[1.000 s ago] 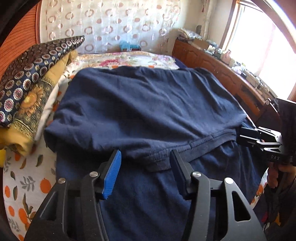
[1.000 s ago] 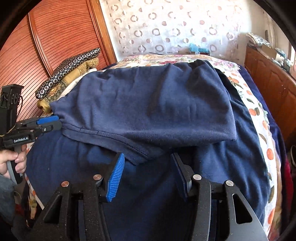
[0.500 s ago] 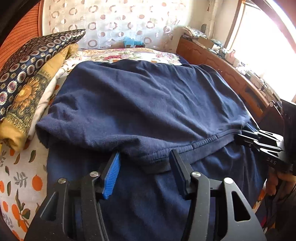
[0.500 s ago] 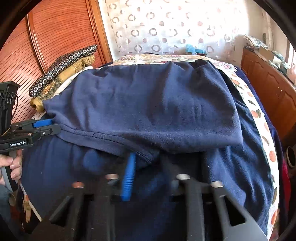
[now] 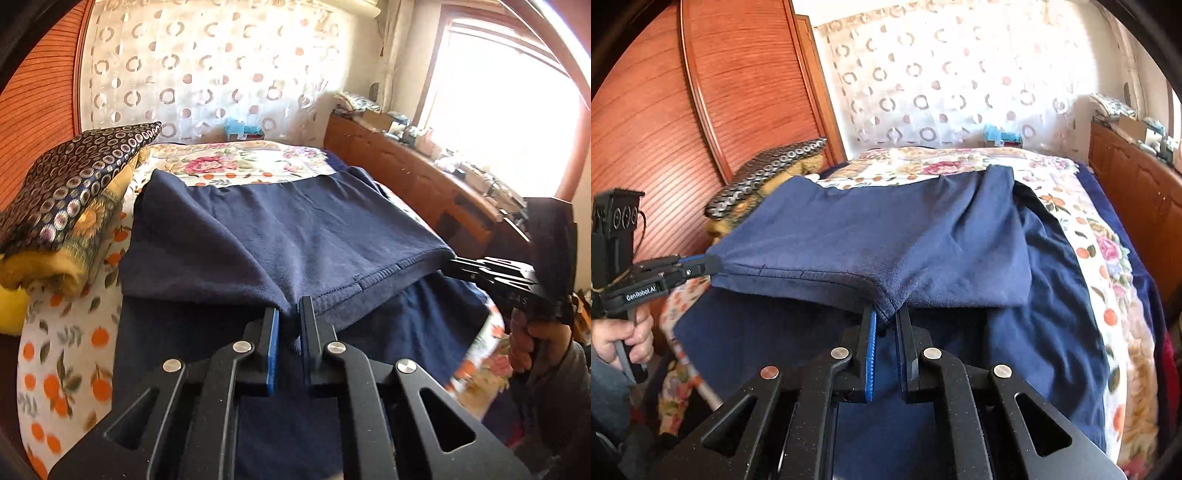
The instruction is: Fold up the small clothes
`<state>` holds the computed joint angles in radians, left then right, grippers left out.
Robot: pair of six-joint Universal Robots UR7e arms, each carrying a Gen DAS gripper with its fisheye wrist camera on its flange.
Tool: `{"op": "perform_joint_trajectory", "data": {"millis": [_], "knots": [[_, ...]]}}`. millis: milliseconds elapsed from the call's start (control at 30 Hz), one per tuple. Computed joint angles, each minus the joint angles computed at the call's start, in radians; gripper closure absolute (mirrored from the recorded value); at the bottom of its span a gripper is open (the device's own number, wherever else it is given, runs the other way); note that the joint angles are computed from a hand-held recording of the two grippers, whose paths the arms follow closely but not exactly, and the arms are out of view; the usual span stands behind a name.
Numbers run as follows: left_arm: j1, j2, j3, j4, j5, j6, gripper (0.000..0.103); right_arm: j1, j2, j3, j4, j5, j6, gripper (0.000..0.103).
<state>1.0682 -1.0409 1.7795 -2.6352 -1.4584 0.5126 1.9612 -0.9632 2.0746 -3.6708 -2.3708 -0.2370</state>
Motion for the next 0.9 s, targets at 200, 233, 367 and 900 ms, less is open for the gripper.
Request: {"op": "perform_joint_trajectory", "data": {"millis": [200, 233, 367, 900], "knots": [[0.009, -0.077, 0.081, 0.03, -0.021, -0.006, 0.092, 0.037, -0.027, 0.097, -0.002, -0.015, 0.064, 0.094], [0.011, -0.09, 0.096, 0.035, -0.02, -0.007, 0.092, 0.042, -0.035, 0.111, 0.007, -0.012, 0.084, 0.094], [0.009, -0.113, 0.136, 0.035, 0.006, 0.0, 0.092, 0.079, -0.044, 0.131, 0.036, -0.026, 0.114, 0.094], [0.039, -0.128, 0.138, -0.003, 0.04, -0.004, 0.052, 0.083, -0.1, 0.159, 0.083, -0.052, 0.142, 0.074]]}}
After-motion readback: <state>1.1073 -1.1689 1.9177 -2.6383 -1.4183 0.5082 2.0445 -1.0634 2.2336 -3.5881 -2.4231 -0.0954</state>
